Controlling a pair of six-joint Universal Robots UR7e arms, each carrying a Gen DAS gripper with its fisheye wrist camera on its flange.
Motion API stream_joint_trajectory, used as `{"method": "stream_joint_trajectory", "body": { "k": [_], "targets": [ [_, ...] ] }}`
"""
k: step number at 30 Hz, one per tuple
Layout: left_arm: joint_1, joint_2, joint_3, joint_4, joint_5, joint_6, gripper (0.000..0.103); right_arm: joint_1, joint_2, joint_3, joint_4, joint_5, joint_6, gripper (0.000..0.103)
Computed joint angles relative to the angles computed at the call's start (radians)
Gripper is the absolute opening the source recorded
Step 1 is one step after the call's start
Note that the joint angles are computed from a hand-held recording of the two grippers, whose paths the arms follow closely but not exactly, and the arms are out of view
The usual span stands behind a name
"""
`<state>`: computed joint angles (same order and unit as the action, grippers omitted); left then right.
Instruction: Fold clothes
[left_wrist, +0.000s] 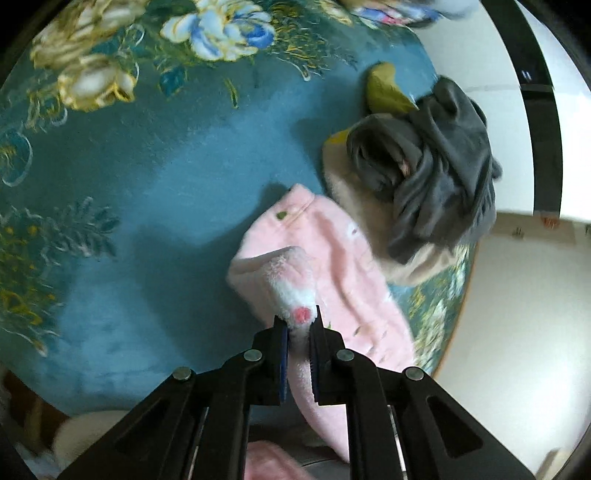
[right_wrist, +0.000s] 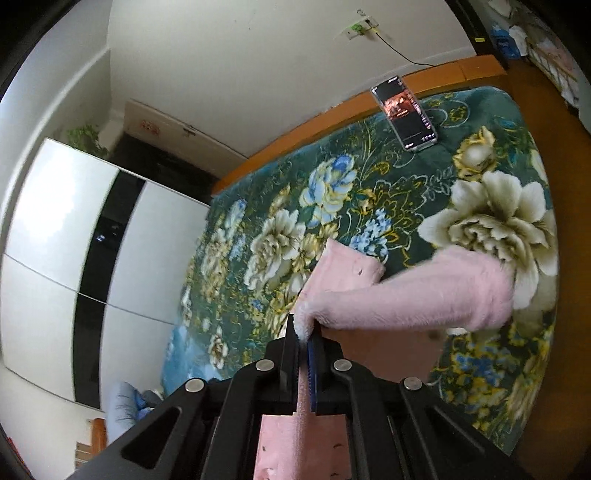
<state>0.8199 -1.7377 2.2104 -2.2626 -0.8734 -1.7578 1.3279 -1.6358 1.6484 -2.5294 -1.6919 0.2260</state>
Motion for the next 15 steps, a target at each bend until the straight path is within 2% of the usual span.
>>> {"method": "stream_joint_trajectory", "body": {
  "k": [3, 9, 15],
  "targets": [
    [0.053, 0.025, 0.000, -0.107, -0.014, 0.001, 0.010, 0.023, 0.075, -0.059, 0.020, -0.061, 0.027, 0.004],
    [0.154, 0.119, -0.051, -0.237, -0.022, 0.014, 0.010, 0.062, 0.269, -0.244, 0.125, -0.146, 0.074, 0.004],
    [0.230, 0.217, -0.130, -0.295, -0.025, 0.040, 0.010, 0.084, 0.475, -0.463, 0.271, -0.224, 0.086, 0.004]
  ]
}}
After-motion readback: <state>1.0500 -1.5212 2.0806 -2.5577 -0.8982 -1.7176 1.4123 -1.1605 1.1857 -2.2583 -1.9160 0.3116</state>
